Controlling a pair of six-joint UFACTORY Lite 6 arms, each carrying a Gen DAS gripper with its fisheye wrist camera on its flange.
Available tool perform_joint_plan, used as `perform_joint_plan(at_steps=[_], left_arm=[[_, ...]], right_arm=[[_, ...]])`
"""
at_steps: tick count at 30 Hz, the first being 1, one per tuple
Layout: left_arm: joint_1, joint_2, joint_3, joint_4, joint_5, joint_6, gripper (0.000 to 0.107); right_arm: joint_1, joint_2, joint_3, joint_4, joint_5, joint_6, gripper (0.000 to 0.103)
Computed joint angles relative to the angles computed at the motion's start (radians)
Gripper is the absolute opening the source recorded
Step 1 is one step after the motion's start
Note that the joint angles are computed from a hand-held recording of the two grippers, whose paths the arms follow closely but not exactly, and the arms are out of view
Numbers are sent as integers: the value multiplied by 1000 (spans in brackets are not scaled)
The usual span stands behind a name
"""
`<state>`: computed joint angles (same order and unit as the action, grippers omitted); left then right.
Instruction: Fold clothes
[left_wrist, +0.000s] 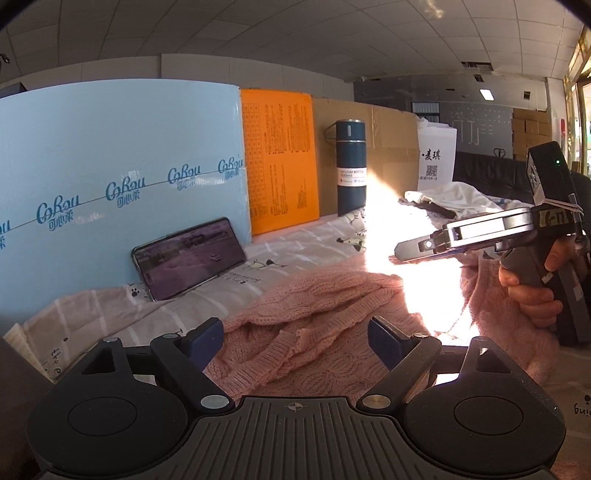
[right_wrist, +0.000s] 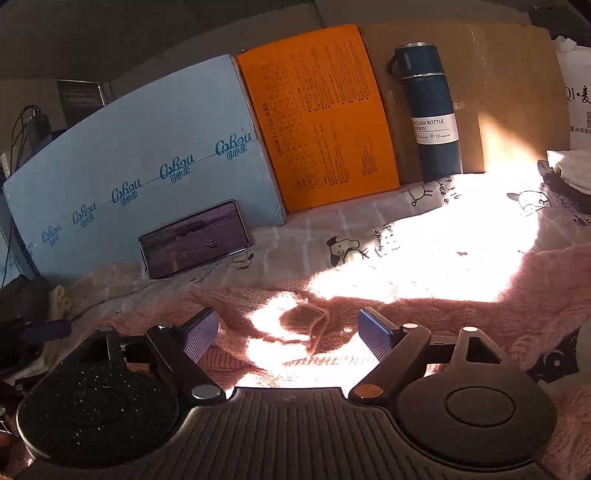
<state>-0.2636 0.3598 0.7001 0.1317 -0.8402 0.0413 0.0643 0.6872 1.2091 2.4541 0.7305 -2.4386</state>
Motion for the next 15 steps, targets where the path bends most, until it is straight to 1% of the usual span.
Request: perform_joint_plan(at_steps=[1, 2, 3, 4, 6, 10, 12, 15], left_arm=[[7, -22, -24, 28, -12, 7, 88], [25, -54, -63, 94, -36, 11, 89], [43, -84, -98, 159, -58, 17, 94], [47, -114, -127, 183, -60, 31, 96], [24, -205, -209, 133, -42, 108, 96], [-86, -407, -394, -158, 13, 275, 97], [-164, -500, -468, -341, 63, 410, 97], [-279, -617, -535, -629, 161, 660, 98]], right_arm=[[-5, -4, -9, -2, 20, 3, 86], [-10, -8, -17, -4, 39, 5, 87], [-13, -8, -17, -15, 44, 12, 88], [-13, -4, -7, -36, 33, 25, 88], [-10, 1, 6, -64, 15, 39, 88], [-15, -13, -23, -51, 52, 16, 88], [-22, -35, -56, -31, 80, -6, 88], [-44, -120, -150, -92, 122, 10, 88]])
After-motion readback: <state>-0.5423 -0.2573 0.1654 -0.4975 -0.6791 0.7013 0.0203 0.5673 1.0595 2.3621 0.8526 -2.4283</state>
